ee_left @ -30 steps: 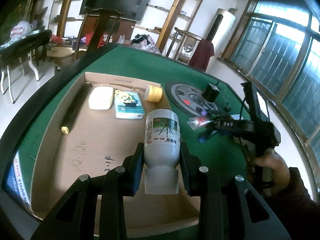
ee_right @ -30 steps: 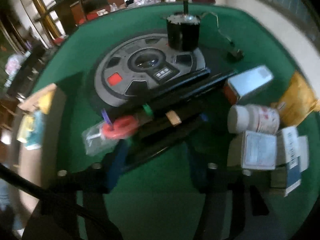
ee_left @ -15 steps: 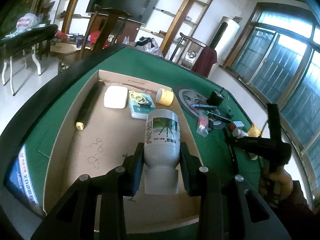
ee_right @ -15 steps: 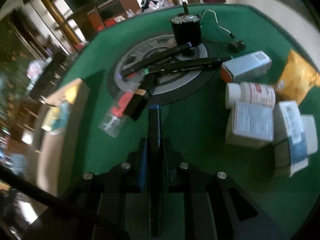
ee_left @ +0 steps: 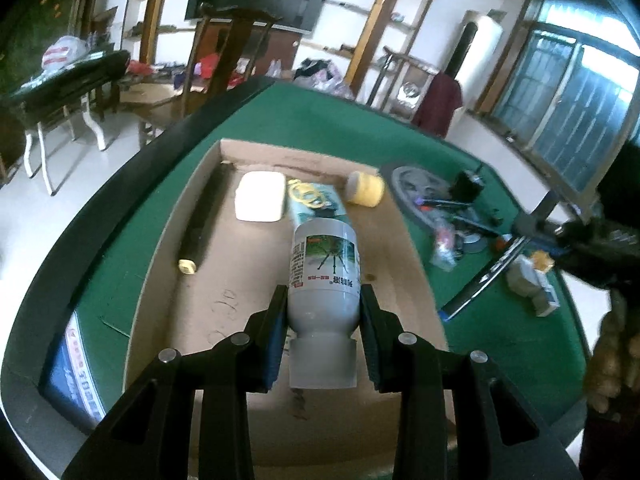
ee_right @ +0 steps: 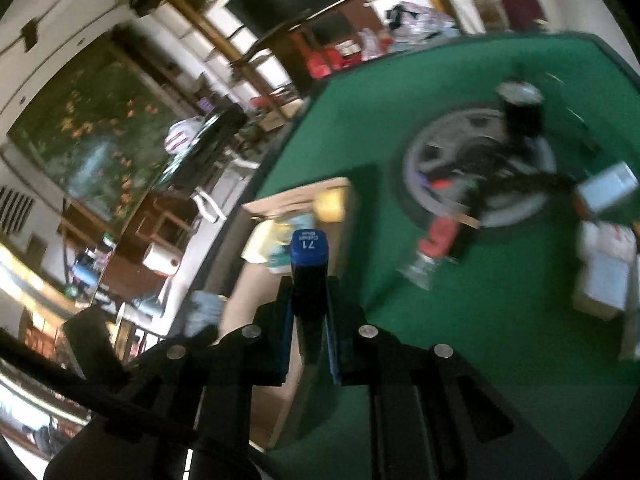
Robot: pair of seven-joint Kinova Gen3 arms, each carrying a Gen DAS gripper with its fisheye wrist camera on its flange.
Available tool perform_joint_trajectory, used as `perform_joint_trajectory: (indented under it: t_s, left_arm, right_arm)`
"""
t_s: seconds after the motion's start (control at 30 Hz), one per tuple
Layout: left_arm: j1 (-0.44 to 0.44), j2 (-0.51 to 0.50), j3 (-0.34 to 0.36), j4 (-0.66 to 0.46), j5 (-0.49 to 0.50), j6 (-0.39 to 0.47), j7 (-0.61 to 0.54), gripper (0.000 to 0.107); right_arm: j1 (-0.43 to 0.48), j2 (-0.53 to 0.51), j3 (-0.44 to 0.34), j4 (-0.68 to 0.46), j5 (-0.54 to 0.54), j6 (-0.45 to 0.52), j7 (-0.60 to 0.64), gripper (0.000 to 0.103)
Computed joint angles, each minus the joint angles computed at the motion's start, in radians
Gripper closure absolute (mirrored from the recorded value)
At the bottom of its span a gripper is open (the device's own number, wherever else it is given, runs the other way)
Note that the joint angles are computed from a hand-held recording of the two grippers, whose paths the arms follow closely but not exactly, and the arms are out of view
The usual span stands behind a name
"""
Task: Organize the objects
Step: 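Carry the white bottle toward the box with left tool while right tool grasps blue-capped black marker, then lower the bottle into the box with left tool while right tool places the marker there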
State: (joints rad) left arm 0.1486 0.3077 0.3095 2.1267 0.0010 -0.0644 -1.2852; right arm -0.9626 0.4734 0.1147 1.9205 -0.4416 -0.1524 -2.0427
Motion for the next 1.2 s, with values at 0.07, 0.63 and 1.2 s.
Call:
perform_joint_trajectory:
  t_s: [0.07, 0.63, 1.2]
  left_arm:
    - [0.026, 0.023, -0.036, -0.046, 0.006, 0.058, -0.008, 0.078]
    - [0.210, 0.151, -0.242, -0.277, 0.010, 0.333, -0.013, 0.078]
    - [0.166, 0.045, -0.215, -0.168, 0.051, 0.194, 0.046, 0.055]
  right_arm:
    - [-0.026, 0.026, 0.044, -0.075, 0.008, 0.078, 0.022, 0.091]
    - [0.028, 0.355, 0.101, -0.656, 0.242, 0.624, -0.167, 0.091]
    - [-0.088, 0.238, 0.178, -0.524, 0.568, 0.598, -0.449, 0.070]
